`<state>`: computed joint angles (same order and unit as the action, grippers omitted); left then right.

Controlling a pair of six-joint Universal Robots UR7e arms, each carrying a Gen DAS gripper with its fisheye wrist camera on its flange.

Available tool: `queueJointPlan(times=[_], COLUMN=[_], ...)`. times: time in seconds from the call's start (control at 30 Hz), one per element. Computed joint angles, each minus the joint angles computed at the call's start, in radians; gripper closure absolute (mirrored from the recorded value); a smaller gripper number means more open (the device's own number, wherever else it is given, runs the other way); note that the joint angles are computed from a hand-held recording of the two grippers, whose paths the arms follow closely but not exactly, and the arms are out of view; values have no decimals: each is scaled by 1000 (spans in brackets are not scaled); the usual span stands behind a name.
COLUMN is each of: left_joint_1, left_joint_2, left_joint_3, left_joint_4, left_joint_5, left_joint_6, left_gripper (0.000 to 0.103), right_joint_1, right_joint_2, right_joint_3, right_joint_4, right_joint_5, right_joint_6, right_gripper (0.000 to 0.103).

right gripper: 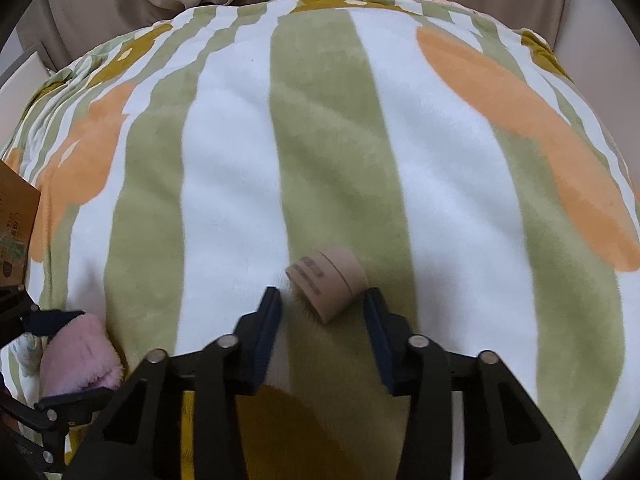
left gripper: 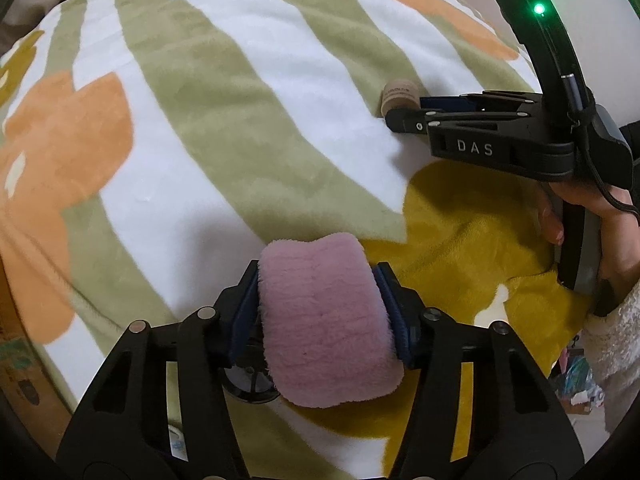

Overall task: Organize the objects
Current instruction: 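Grasp the pink fuzzy pouch with the left gripper while the right grasps the beige jar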

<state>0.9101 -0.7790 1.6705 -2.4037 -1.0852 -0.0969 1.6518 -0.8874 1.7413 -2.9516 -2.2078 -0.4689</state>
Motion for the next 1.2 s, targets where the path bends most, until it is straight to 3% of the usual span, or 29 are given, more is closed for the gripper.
queueJointPlan(times=[0.6,0.8,1.07,1.2], left_joint_1=[-13,-17,-18,-16], left_joint_2=[0,4,-13,-16], left_joint_3=[10,8,18,21], left_joint_4=[-21,-31,-29,-28], left_joint_5=[-3,-13,-20,-21], left_joint_6=[0,2,8,6], left_gripper=[58,58,58,58], right_joint_1=[3,-4,-15,-14], right_joint_2=[2,2,14,25], right_joint_3=[7,-13,-41,-45], right_joint_4=[-40,37,60,34], right_joint_5=[16,37,79,83], right_joint_6=[-19,9,66,60], right_gripper=[84,84,66,64])
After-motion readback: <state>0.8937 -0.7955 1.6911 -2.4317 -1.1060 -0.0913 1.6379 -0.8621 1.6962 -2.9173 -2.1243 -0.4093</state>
